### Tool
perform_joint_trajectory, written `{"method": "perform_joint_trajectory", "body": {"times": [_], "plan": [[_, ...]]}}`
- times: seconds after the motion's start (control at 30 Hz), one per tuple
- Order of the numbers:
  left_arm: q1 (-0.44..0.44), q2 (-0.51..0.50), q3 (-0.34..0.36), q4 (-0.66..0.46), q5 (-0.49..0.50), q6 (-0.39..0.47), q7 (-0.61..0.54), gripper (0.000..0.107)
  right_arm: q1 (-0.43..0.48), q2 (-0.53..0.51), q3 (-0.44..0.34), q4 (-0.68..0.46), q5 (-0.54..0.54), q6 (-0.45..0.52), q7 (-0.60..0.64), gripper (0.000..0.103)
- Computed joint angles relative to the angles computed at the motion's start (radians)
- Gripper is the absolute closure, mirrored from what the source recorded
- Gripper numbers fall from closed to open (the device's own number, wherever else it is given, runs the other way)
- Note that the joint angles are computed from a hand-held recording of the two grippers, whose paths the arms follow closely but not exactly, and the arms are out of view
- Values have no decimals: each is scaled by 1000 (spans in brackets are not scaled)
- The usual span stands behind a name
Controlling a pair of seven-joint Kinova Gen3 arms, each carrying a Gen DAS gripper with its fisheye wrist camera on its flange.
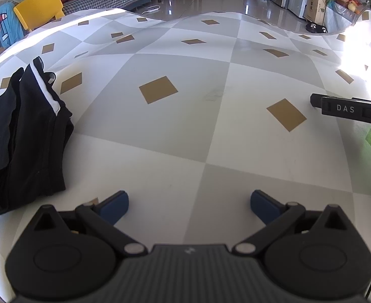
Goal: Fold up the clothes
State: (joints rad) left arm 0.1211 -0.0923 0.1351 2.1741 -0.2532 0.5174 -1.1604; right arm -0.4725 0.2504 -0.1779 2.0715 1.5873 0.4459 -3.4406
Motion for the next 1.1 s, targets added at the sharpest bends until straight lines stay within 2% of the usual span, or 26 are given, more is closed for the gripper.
{"method": "perform_joint_trajectory", "body": {"times": [0.3,0.47,0.8,1.1], "plan": [[26,41,10,-72,-33,91,17,5,0,0,0,0,0,0,0,8],[49,46,13,-72,-67,87,42,5,0,0,0,0,0,0,0,8],[46,30,-9,-58,28,77,-17,5,1,-1,0,1,0,-1,0,8],[43,2,-26,-57,151,122,-193,5,1,-1,0,1,0,-1,0,8]]}}
